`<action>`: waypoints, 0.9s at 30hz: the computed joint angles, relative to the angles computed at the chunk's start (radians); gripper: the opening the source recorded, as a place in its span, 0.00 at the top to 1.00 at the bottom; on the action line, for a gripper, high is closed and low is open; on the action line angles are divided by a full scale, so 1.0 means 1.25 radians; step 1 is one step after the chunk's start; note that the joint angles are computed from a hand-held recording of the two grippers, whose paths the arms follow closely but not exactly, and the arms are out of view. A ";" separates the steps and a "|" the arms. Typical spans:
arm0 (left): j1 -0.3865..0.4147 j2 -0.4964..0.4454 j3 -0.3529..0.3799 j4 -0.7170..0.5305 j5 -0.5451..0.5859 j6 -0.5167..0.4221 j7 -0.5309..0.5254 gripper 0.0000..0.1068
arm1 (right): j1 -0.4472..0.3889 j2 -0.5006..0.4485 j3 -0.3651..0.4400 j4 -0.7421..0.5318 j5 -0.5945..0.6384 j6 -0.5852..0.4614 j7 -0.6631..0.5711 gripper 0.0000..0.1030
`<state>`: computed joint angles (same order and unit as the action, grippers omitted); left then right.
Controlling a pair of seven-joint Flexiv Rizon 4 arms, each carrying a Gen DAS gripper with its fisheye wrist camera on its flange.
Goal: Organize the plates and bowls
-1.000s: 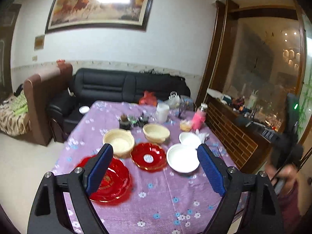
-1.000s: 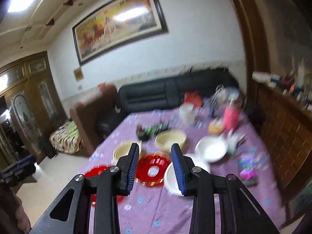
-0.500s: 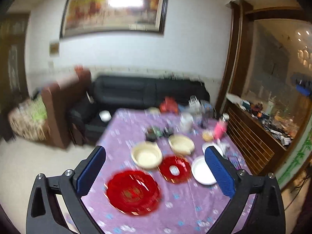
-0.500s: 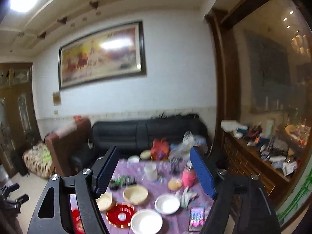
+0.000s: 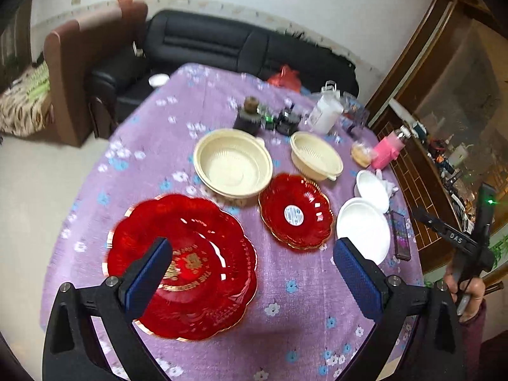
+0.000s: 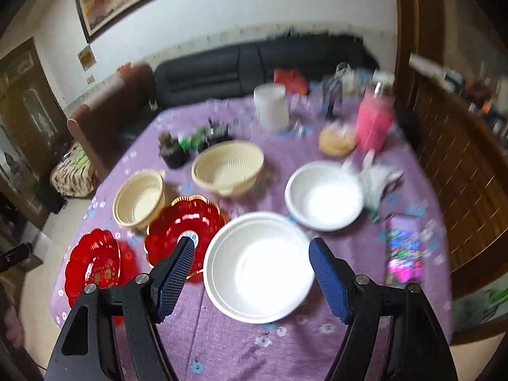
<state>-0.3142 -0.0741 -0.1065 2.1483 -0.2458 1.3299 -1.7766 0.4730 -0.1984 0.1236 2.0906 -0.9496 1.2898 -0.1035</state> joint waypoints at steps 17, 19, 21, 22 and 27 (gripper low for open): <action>-0.027 -0.292 -0.068 -0.214 -0.097 -0.081 0.062 0.48 | -0.049 -0.383 0.152 -0.391 0.345 -0.053 -0.446 0.29; -0.018 -0.311 -0.075 -0.233 -0.103 -0.092 0.066 0.48 | -0.043 -0.404 0.154 -0.425 0.373 -0.091 -0.480 0.35; -0.021 -0.324 -0.067 -0.246 -0.094 -0.097 0.057 0.48 | -0.041 -0.427 0.160 -0.460 0.405 -0.129 -0.516 0.40; -0.020 -0.328 -0.065 -0.250 -0.092 -0.099 0.054 0.48 | -0.036 -0.437 0.160 -0.477 0.419 -0.150 -0.533 0.43; -0.023 -0.349 -0.058 -0.274 -0.080 -0.113 0.035 0.48 | -0.004 -0.468 0.137 -0.538 0.463 -0.228 -0.601 0.55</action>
<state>-0.3431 -0.5102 -0.1795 1.8059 -0.3453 1.1881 -1.7325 0.4683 -0.7839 0.2944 1.4187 -0.3706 1.0053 -0.8554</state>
